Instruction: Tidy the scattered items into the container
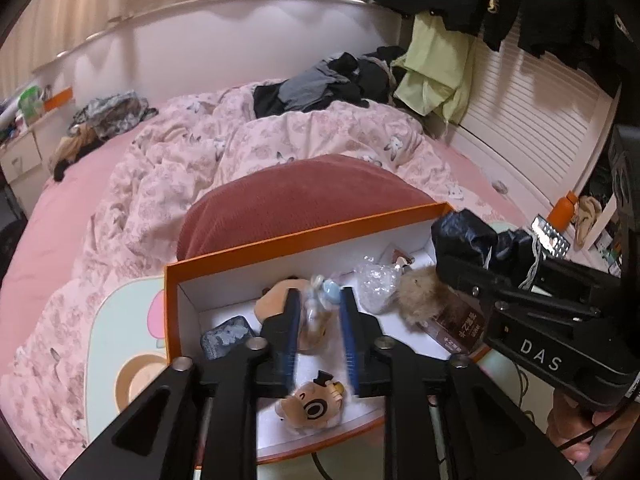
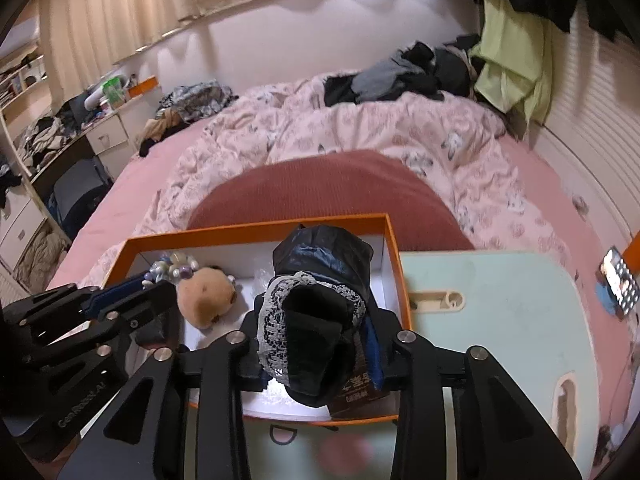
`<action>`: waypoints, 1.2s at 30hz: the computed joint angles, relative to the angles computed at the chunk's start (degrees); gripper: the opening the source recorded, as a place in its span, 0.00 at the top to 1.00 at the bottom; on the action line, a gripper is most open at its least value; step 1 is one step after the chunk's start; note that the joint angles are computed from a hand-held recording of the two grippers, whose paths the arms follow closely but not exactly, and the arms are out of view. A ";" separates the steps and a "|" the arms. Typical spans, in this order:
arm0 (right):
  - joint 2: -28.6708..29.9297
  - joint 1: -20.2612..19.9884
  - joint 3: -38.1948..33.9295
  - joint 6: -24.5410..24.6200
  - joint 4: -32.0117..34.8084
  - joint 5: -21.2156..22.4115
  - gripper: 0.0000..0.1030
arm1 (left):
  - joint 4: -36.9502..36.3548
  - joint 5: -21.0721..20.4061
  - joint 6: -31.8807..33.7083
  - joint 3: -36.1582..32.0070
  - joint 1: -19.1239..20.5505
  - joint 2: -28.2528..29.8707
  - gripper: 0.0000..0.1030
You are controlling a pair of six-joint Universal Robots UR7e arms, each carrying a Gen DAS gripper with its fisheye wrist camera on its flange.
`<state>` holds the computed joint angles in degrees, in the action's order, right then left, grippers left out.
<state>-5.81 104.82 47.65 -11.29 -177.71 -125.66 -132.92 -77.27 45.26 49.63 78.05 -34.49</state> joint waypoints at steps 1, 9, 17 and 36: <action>-0.13 -0.02 0.27 0.15 -0.01 0.33 0.62 | -1.22 0.11 0.53 0.85 0.00 -0.35 0.58; 1.92 1.46 -1.89 -4.35 -3.79 -4.61 0.32 | -3.11 -1.47 1.03 1.88 0.41 -1.68 0.37; 1.39 2.69 0.68 -8.03 -9.68 -6.93 0.32 | -3.82 -2.75 -0.85 5.29 0.91 -4.80 0.28; -7.63 1.95 28.59 5.66 -14.14 -7.37 0.31 | -6.57 2.60 0.20 25.19 4.46 -14.74 0.14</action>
<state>-13.44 106.77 76.24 -5.63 -191.85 -133.03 -139.49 -74.67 45.46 74.82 82.50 -49.23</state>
